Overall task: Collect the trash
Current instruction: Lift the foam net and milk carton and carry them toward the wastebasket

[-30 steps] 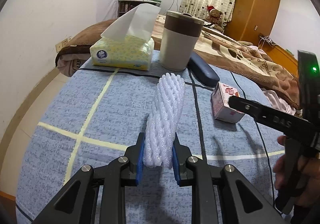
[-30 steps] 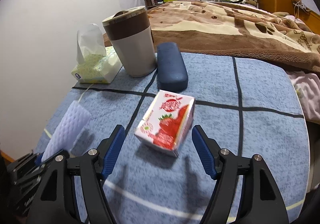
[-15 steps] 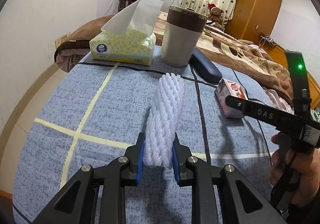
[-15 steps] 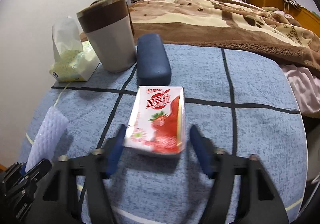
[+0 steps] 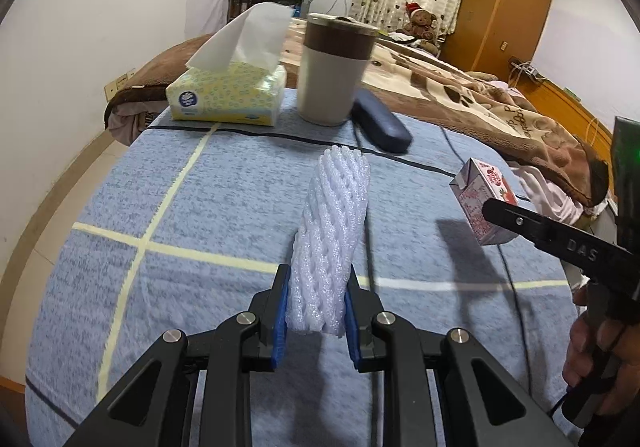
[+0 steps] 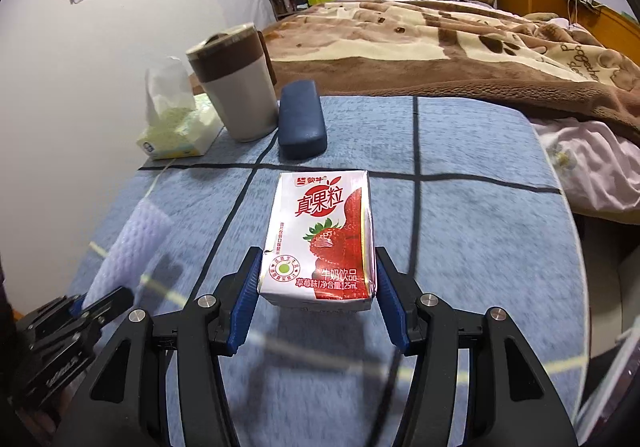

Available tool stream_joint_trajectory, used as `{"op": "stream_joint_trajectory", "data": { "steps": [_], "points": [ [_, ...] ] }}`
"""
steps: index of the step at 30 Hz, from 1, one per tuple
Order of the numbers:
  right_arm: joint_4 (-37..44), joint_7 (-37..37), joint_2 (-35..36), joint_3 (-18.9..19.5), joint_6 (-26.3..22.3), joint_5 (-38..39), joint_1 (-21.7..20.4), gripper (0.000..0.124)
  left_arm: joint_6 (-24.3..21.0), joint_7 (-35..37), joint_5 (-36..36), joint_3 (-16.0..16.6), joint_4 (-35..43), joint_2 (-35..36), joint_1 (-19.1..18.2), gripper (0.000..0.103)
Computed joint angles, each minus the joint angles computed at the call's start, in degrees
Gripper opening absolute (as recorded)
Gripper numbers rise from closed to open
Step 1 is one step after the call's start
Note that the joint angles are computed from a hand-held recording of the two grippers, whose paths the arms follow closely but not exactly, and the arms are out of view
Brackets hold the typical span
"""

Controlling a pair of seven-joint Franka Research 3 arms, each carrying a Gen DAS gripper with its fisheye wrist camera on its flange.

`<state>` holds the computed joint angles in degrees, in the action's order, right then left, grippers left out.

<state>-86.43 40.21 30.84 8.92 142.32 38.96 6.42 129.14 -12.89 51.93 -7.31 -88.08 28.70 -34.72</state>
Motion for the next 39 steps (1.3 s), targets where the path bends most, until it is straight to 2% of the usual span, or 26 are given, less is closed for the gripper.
{"op": "stream_joint_trajectory", "data": {
  "steps": [8,19,29,39],
  "points": [
    [-9.2,-8.7,-7.3,0.2,-1.0,6.8,-3.7,0.055,-2.3,1.7,-0.3,-0.3,6.9,3.4,-3.5,0.024],
    [-18.2,-17.6,-14.7,-3.5,-4.0,14.6,-5.5,0.055,-4.2,3.5,-1.6,0.3,13.8,7.1,-8.6,0.024],
    [-23.0,-20.4,-18.4,-6.6,-5.8,17.9,-6.2,0.055,-4.9,5.1,-2.6,0.9,20.0,11.1,-12.8,0.024],
    [-24.3,-20.5,-18.8,-8.1,-6.5,18.7,-7.4,0.055,-5.1,10.7,-5.8,2.4,29.2,17.1,-15.5,0.024]
  ]
}}
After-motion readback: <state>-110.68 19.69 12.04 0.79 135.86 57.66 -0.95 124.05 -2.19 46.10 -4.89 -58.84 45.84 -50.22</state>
